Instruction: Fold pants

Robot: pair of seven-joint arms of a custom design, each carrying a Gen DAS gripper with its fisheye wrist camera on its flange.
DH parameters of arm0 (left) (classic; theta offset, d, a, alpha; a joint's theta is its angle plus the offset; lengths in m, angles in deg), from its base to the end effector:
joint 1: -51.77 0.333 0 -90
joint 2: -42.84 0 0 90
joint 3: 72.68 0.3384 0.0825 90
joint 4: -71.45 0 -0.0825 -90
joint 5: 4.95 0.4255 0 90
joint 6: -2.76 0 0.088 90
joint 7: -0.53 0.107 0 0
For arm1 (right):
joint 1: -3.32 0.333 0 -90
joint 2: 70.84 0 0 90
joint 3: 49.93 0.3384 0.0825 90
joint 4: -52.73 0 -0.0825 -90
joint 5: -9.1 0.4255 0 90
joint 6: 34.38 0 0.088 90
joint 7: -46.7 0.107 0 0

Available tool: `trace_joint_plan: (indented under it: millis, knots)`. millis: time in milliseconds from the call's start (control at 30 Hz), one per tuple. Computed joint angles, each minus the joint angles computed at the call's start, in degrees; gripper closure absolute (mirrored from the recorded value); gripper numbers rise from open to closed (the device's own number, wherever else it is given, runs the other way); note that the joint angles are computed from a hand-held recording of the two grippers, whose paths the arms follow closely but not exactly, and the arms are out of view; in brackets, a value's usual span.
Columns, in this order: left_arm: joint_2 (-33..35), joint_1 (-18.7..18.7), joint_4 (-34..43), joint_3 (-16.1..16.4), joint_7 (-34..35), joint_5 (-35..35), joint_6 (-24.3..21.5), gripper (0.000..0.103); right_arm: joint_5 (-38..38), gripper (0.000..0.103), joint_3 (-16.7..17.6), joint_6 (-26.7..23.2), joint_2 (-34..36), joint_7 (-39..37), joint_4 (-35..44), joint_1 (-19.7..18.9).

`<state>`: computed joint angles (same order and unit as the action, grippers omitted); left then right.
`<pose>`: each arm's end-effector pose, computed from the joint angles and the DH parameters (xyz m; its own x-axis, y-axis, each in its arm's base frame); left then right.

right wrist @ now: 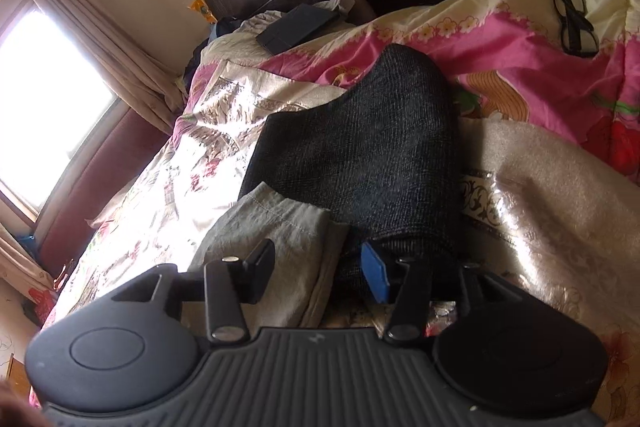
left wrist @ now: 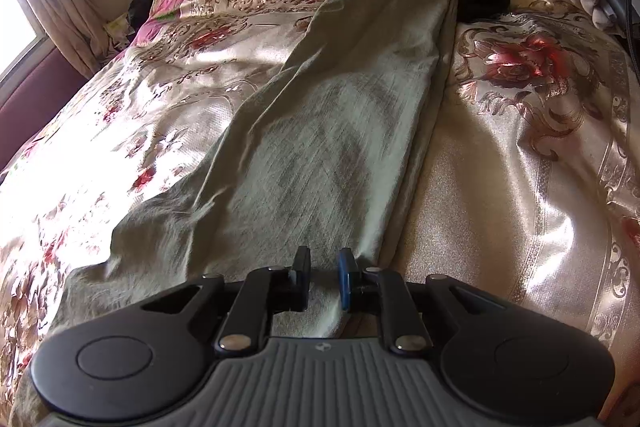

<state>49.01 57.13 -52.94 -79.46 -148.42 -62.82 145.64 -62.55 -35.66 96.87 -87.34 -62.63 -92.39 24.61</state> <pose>0.6023 -0.0094 0.3592 -0.9200 -0.2855 -0.2685 -0.0734 0.7984 -0.5976 0.3949 0.2550 0.3863 -0.6842 -0.4200 -0.5962 0.0141 0.8098 -0.5866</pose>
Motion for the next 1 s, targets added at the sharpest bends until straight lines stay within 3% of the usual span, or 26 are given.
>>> trace_joint_plan:
  millis: [133, 200, 233, 333, 567, 633, 700, 767, 833, 933, 1000]
  knots:
    - [0.0, 0.0, 0.0, 0.0, 0.1, -0.1, 0.1, 0.072, -1.9, 0.051, -1.3, 2.9, 3.3, 2.4, 1.5, -1.2]
    - [0.0, 0.0, 0.0, 0.0, -0.1, 0.1, 0.1, 0.072, -3.2, 0.034, -2.0, 3.8, 4.7, 4.5, 2.4, -1.6]
    - [0.1, -0.1, 0.0, 0.0, -0.2, 0.2, 0.1, 0.072, -3.3, 0.031, -2.1, 3.7, 5.1, 4.3, 2.9, -1.5]
    - [0.1, 0.0, 0.1, -0.1, -0.3, 0.2, 0.0, 0.072, -3.7, 0.038, -2.4, 5.1, 6.0, 2.7, 4.2, -0.8]
    - [-0.1, 0.1, 0.0, 0.0, -1.0, 0.3, -0.4, 0.072, 1.8, 0.041, -4.3, 3.6, 11.9, -4.9, 10.6, -0.3]
    - [-0.1, 0.1, -0.2, 0.0, -0.7, -0.1, -0.3, 0.072, 3.0, 0.053, -5.2, 3.8, 13.4, -7.0, 12.1, -0.4]
    - [-0.4, 0.1, -0.5, 0.0, -0.1, -0.5, -0.1, 0.072, 0.0, 0.099, -6.5, 8.7, 13.2, -2.6, 10.9, -1.2]
    - [-0.7, 0.3, -0.5, 0.2, 0.3, -0.8, -0.6, 0.072, -7.1, 0.099, -6.5, 11.7, 10.9, 9.3, 7.7, -1.8]
    - [-1.1, 0.6, -0.4, 0.6, 0.1, -1.1, -1.9, 0.072, -10.3, 0.099, -4.8, 8.8, 7.4, 13.3, 5.3, -1.1]
    - [-1.3, 1.2, -0.1, 1.3, -1.2, -1.8, -4.4, 0.071, -10.1, 0.099, -2.1, 3.8, 3.2, 11.9, 2.9, 0.4]
    - [-0.6, 0.7, 0.1, 1.3, -4.9, 1.2, -3.5, 0.069, -5.2, 0.099, -3.0, 5.7, 3.0, 7.4, 2.1, 0.5]
